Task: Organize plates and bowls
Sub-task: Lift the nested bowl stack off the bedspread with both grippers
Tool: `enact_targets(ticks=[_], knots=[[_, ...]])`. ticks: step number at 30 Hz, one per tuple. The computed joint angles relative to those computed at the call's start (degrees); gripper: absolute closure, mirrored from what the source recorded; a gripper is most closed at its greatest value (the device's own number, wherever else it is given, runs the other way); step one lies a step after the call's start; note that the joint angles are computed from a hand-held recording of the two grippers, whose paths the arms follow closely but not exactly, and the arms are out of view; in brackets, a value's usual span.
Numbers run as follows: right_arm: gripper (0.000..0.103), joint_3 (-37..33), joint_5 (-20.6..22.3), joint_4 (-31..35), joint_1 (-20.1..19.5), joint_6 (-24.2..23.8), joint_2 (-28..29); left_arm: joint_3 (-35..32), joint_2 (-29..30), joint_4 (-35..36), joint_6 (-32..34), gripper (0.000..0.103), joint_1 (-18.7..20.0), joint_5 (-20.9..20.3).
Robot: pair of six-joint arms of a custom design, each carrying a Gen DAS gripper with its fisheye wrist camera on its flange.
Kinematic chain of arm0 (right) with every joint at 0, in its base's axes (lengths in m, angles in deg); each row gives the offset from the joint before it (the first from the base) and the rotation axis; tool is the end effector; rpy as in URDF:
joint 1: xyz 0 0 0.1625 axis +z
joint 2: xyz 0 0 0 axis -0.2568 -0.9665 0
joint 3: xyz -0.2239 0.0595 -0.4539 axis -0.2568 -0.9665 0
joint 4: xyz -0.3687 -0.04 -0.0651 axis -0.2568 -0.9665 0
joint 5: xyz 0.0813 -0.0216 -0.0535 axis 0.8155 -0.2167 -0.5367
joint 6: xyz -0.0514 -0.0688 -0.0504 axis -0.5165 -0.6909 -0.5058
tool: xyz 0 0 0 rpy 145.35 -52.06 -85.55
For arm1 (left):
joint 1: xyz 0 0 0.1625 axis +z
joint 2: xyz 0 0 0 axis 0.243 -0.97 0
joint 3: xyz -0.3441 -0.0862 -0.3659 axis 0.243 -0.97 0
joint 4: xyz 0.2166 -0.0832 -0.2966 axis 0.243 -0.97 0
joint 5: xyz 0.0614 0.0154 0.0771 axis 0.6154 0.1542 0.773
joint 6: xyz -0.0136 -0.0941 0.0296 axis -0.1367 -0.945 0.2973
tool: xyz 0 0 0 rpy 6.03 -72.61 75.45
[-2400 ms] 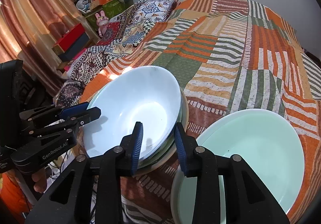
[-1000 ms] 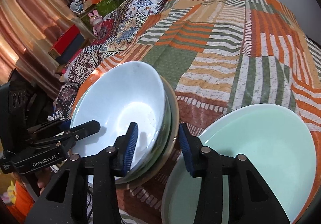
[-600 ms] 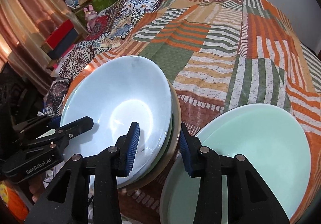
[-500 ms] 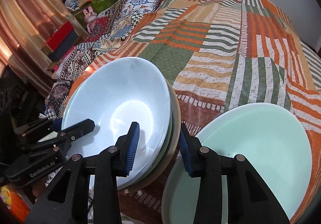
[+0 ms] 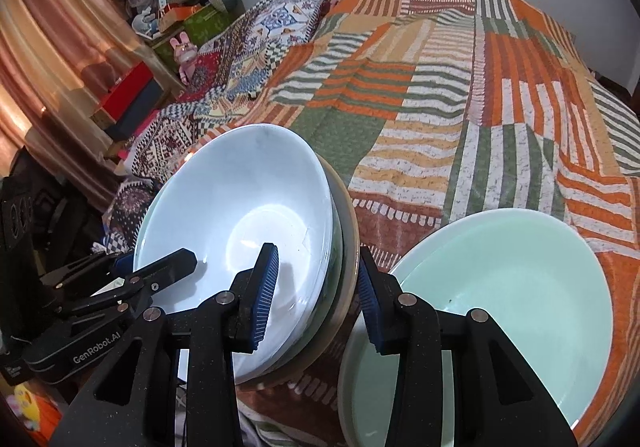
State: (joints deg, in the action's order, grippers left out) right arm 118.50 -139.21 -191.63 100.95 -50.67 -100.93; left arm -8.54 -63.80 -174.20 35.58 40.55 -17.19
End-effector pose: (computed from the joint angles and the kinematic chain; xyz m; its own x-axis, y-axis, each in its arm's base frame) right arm 0.0538 -0.8504 0.2670 -0.8182 -0.3948 0.4181 -0.5208 0.8170 -0.2477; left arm -0.3119 -0.7907 0.0078 -0.8405 -0.0359 -0.5407 0.2820 0.8230 -0.4931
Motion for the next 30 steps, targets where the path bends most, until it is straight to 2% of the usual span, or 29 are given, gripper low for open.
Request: enact_targets(ticks=[13,30], knots=[[0.068,4.84,5.53,-5.42,-0.01,-0.56,-4.44,1.06,-0.90,-6.61,4.93,0.066,-3.35,2.70],[0.068,10.80,10.93,-13.11,-1.52,-0.41,-10.02,-0.40,-0.12,-10.98,10.59,0.066,-6.98,2.14]])
